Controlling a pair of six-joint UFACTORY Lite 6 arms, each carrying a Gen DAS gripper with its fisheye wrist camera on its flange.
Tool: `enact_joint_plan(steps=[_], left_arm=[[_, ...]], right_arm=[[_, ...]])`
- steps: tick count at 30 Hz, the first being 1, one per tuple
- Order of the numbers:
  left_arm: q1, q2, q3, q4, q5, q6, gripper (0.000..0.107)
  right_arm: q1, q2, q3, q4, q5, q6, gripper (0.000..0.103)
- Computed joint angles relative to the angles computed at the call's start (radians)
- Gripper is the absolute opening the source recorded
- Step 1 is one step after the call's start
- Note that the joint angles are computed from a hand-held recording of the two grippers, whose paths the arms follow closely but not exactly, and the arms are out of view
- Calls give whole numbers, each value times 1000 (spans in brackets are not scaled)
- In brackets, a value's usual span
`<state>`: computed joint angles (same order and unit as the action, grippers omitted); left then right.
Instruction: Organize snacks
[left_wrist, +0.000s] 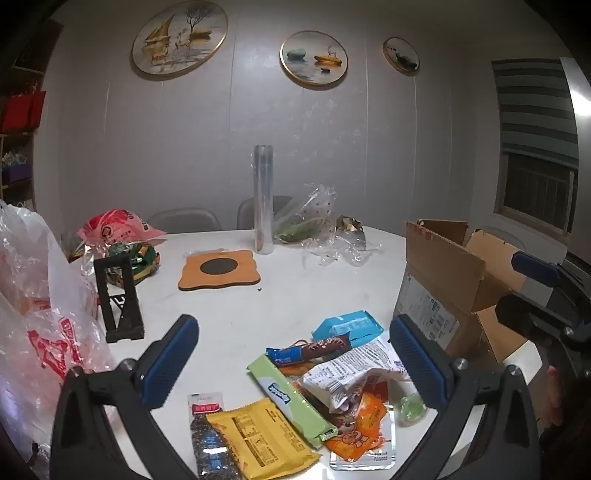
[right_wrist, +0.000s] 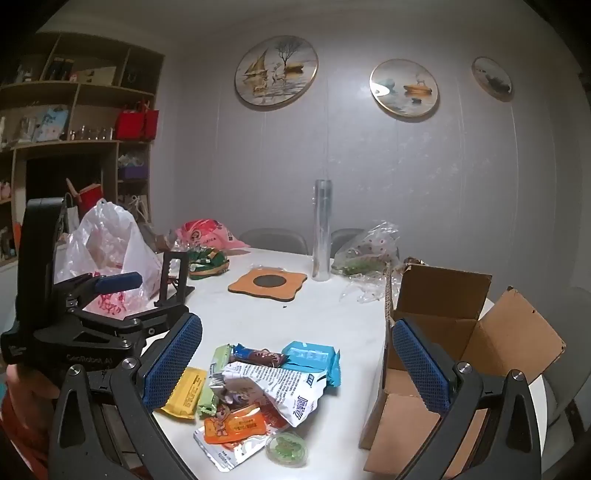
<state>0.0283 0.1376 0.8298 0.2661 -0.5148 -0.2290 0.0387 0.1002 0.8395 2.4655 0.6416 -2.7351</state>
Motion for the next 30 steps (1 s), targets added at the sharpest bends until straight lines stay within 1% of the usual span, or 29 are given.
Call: enact_joint_plan(steps=[1,4,5,8,11,18,30], left_arm=[[1,4,9,4,16,-5,102],[12,1,7,25,11,-10,102],[16,0,7,34,11,-13,102],[35,-4,4,64,6,-24,102],[4,17,-2,-42,-8,62,102],[-10,12,-5,-71,-1,87,102],[-11,10,-12,-62,-6,81,102]], right_arm=[[0,-1,-2,8,1,-4,103],[-9,-5,-4,-4,5,13,103],[6,-18,-19,8,-2,-20,103],[-5,-14,-16,-16,7,6,103],[-6,1,-10,-20,18,10,103],[-10,-20,-30,-14,19,4,103],[-4,-23,-42,-9,20,-11,103]])
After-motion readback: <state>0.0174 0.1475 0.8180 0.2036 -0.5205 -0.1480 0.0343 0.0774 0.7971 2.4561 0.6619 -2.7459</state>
